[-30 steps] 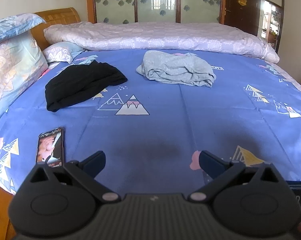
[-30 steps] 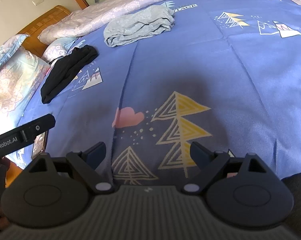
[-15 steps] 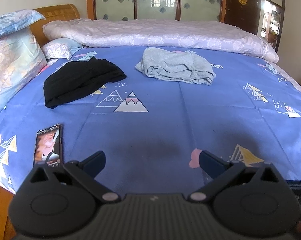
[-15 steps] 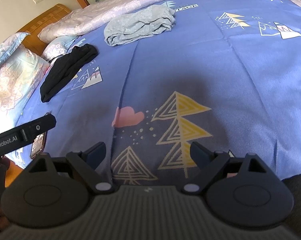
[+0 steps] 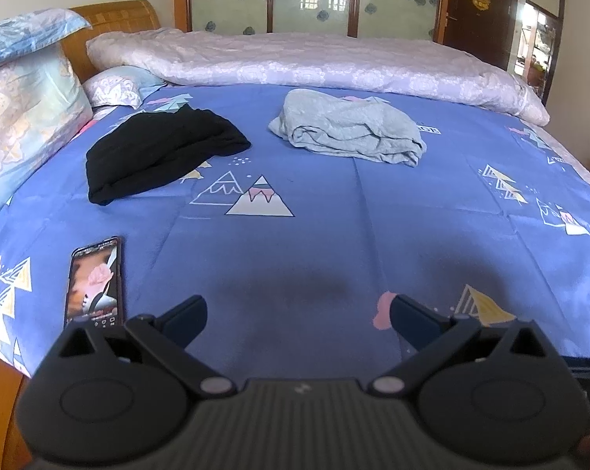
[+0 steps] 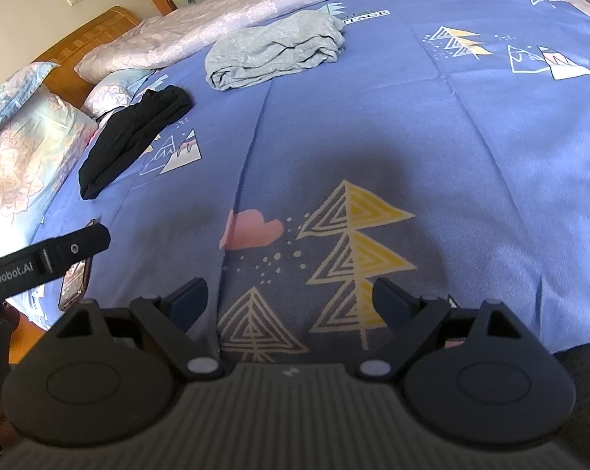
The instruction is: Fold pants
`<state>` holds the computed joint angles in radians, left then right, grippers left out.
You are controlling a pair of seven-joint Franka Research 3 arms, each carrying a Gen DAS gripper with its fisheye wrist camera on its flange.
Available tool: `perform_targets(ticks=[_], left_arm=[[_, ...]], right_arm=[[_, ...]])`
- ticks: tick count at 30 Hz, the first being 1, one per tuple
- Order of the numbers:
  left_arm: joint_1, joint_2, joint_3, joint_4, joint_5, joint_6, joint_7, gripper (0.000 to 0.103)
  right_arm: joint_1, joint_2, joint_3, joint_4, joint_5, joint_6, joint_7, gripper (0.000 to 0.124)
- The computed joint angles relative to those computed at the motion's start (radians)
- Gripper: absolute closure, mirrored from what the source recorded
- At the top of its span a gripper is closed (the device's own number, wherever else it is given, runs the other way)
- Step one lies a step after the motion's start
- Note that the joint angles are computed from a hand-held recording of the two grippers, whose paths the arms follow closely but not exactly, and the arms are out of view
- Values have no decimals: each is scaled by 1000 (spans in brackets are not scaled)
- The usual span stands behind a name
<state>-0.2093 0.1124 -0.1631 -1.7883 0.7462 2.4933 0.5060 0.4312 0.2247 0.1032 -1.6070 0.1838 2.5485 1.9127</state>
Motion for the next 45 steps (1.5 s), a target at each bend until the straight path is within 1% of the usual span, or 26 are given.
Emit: perform_targets(ticks=[5, 9, 14, 25, 32, 37, 45], left_arm=[[-1, -6, 0, -10, 16, 14, -9, 0], [2, -9, -2, -16, 11, 33, 4, 0], [1, -7, -3, -14, 3, 39, 19, 0], [-3, -2, -2, -3, 8, 12, 8, 0], [-9, -2, 0, 0, 52, -3, -15, 0], [-5, -9, 2, -9, 67, 15, -35, 0], [3, -12, -2, -18, 36, 48, -7, 0]], right_arm=[[1, 0, -1, 1, -3, 0, 4, 31], [1, 1, -2, 1, -5, 0, 7, 31], [1, -1, -3, -4, -10, 8, 11, 31], [1, 0, -3, -3, -11, 9, 12, 31], [1, 1, -3, -2, -11, 6, 14, 31], [0, 1, -3, -2, -10, 5, 13, 31], [1, 4, -3, -1, -12, 7, 17, 31]])
